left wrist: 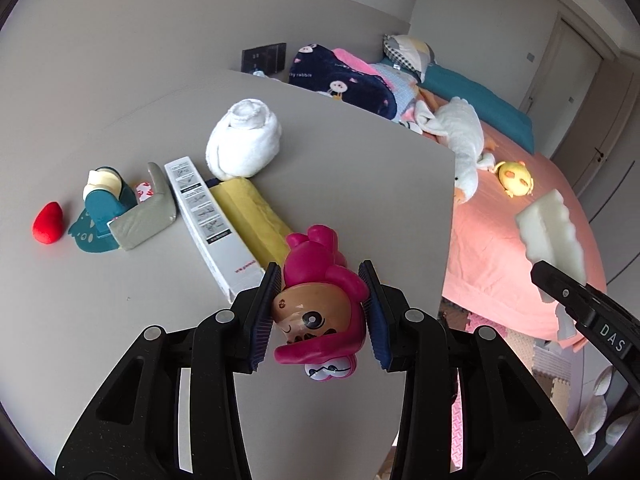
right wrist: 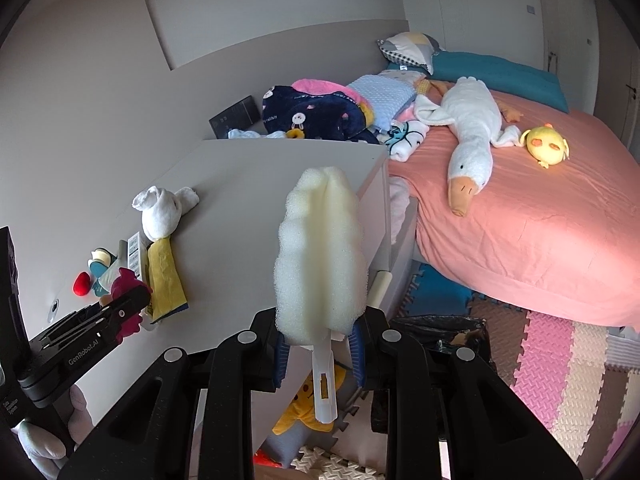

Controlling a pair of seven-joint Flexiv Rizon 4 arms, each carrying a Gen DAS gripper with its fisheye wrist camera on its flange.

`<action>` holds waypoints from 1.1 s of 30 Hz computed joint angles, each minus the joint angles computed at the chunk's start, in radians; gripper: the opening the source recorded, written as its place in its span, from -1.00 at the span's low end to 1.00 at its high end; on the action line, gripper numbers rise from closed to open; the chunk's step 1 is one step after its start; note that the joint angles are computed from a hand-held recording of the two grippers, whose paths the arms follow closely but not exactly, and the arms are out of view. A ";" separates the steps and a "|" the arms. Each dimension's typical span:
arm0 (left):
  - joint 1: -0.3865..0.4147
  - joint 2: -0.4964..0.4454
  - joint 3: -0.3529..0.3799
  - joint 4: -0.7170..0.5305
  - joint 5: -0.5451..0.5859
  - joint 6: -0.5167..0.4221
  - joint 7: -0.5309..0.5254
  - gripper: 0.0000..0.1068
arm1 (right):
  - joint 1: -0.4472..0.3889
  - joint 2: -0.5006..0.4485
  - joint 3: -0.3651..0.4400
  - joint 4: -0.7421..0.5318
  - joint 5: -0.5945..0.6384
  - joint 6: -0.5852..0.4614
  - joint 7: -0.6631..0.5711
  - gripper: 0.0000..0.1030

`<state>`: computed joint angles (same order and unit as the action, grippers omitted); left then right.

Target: Collect trash

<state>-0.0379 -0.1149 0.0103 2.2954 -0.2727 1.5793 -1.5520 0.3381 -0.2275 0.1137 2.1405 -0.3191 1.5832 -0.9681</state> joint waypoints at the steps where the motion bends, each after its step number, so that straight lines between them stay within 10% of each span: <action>1: -0.005 -0.005 -0.004 -0.007 0.004 -0.005 -0.001 -0.25 | -0.004 0.001 -0.001 0.002 0.002 0.001 -0.001 -0.49; 33: -0.154 -0.210 -0.116 -0.259 0.021 -0.151 0.069 -0.25 | -0.105 0.004 -0.117 0.040 -0.029 -0.029 0.074 -0.49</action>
<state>-0.1921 -0.3249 -0.1058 2.0367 -0.2519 1.4284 -1.4830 0.2329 -0.2230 -0.0031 2.1805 -0.3479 1.5538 -0.8941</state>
